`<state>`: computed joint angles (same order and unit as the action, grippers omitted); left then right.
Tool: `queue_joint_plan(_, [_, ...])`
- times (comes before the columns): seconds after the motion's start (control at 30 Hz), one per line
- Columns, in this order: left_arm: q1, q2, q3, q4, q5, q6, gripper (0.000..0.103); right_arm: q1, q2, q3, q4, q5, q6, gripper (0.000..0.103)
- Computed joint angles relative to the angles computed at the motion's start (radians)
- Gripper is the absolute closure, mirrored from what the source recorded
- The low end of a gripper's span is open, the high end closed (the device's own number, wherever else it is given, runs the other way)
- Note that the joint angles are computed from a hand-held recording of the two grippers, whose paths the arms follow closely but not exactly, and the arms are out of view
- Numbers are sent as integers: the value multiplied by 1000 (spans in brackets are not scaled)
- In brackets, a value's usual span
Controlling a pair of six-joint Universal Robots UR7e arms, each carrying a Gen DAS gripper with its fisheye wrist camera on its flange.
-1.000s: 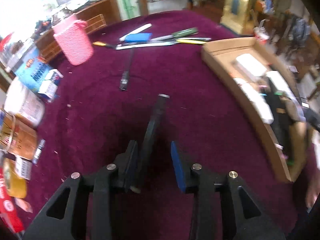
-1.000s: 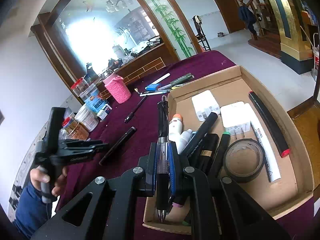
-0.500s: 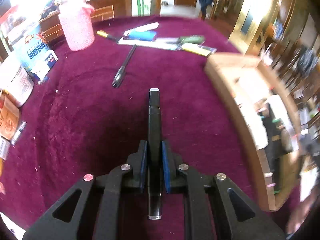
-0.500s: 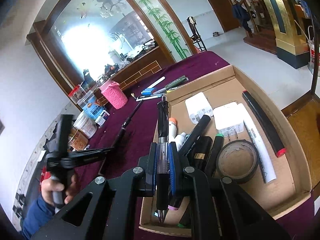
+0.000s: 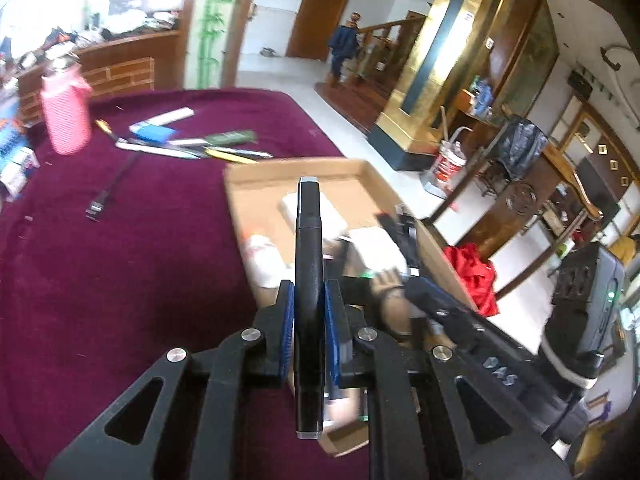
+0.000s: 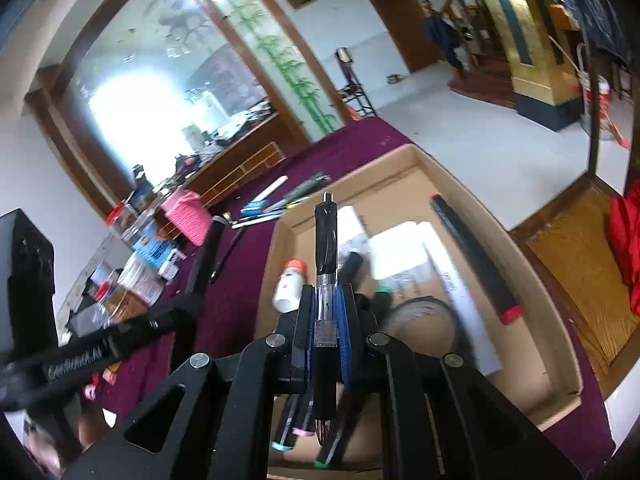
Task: Organize rigid objects
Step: 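Carry the black pen with the right tool while the left tool carries the marker to the tray, then lower both held items into the tray and open both tools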
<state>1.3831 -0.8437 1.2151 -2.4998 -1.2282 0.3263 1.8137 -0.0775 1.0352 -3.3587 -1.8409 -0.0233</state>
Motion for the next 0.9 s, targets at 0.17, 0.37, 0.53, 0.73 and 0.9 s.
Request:
queue_joint_plan(0.17, [4,45,-34,57,-36,-64,91,-3,3,-16,27,-55,35,93])
queue_joint_plan(0.37, [7,58,-18,65,-43,-46,91,-2,7,-30,59,-82,36,93])
queue_joint_plan(0.53, [10,64,-4,51,-33,-31,91,-3,9,-40,86,-102,45,93])
queue_joint_plan(0.73, [14,67,6,33,-28,-6,91,-7,7,-37,98,-122,41,93])
queue_joint_plan(0.9, [10,62,38,-19,-3,29,91,0,17,-56,112,-150,42,93])
